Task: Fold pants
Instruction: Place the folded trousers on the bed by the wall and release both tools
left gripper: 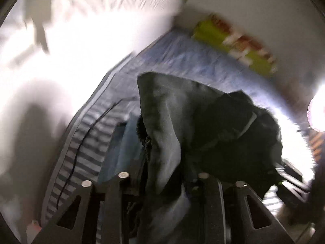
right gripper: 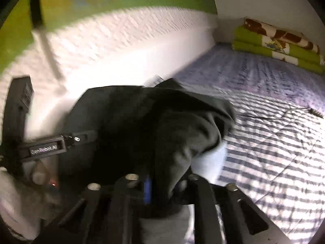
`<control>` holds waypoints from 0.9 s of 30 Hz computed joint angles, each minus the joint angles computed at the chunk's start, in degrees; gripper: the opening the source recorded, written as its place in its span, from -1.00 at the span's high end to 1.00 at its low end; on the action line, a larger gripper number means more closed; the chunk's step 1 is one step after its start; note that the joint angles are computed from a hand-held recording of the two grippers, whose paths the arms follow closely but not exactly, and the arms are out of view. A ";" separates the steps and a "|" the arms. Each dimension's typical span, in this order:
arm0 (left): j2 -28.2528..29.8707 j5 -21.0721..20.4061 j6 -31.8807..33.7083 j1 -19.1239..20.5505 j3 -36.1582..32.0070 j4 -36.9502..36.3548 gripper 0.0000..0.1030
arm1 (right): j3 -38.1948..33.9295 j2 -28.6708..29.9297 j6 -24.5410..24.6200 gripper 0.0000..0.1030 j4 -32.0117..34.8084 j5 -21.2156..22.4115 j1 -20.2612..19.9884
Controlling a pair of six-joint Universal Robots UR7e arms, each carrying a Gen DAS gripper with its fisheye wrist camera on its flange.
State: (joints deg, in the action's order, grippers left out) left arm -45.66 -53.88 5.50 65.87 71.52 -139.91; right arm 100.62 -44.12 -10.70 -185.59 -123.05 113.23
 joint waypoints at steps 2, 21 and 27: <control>0.92 2.22 -1.47 0.67 -0.60 -1.55 0.17 | -1.70 1.26 2.10 0.49 0.96 -5.92 -0.92; -11.89 7.81 1.21 0.70 20.38 -8.61 -0.24 | 19.50 -3.88 4.87 0.35 -5.25 -3.35 3.54; -18.60 11.10 -5.25 1.40 24.76 -4.04 -0.24 | 24.96 -10.24 11.44 0.35 1.63 -0.66 5.05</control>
